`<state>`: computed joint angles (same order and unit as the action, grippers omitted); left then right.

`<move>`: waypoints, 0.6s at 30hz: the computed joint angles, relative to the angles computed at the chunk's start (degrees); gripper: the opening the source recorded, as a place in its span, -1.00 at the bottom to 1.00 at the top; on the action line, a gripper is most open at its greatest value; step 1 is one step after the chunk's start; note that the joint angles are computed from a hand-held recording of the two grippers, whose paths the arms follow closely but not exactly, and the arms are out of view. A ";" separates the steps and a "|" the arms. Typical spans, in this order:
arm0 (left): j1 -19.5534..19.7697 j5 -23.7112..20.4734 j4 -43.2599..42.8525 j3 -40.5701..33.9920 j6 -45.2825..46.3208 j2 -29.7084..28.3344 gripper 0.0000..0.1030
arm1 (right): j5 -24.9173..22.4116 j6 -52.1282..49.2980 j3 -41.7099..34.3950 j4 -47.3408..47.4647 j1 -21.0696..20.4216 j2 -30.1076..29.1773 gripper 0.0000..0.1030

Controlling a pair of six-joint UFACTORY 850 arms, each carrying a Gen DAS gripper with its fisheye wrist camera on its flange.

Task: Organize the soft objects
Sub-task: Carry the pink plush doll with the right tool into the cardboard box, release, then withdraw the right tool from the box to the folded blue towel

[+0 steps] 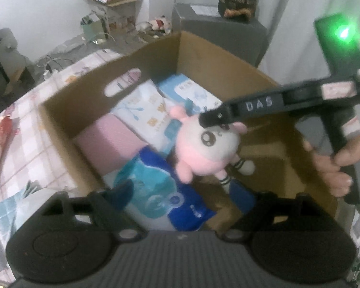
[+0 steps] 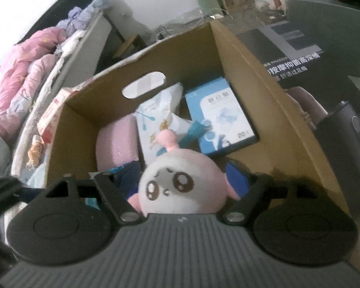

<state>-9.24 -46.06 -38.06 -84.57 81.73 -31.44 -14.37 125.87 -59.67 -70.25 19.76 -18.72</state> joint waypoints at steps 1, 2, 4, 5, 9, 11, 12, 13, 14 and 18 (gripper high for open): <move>0.60 -0.40 -0.71 0.05 0.67 0.42 0.70 | 0.65 -2.16 -0.01 2.39 -0.28 -0.18 0.62; 1.15 -0.70 -1.22 -0.05 1.24 0.64 0.70 | 1.73 -4.77 -0.09 5.32 -0.66 -0.50 0.63; 2.50 -1.22 -2.33 0.11 2.48 1.28 0.70 | 3.78 -8.38 -0.07 9.81 -1.31 -1.27 0.63; 3.15 -1.50 -2.61 0.08 2.71 1.47 0.70 | 4.08 -8.20 -0.10 9.91 -1.32 -1.66 0.64; 6.14 -2.72 -3.08 -0.54 2.69 1.65 0.71 | 2.40 0.18 -0.12 1.16 0.02 -1.97 0.51; 7.81 -3.14 -3.55 -0.85 2.66 1.50 0.71 | -0.22 -1.58 -0.92 2.66 1.01 -2.25 0.45; 8.68 -3.51 -3.83 -1.12 2.43 1.30 0.71 | -2.47 -2.80 -1.69 3.86 1.88 -2.68 0.45; 9.48 -3.95 -4.15 -1.40 2.17 1.03 0.71 | -4.32 -3.81 -2.37 4.27 2.46 -3.13 0.44; 10.32 -4.44 -4.43 -1.75 1.80 0.68 0.71 | -7.02 -5.22 -3.37 4.89 3.40 -3.80 0.43; 13.32 -5.20 -5.14 -2.59 0.34 -0.41 0.70 | -14.67 -11.18 -7.04 6.89 6.01 -6.66 0.44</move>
<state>4.09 -51.27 -43.20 -87.16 82.07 -31.85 -29.04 114.69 -66.71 -63.37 25.77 -25.38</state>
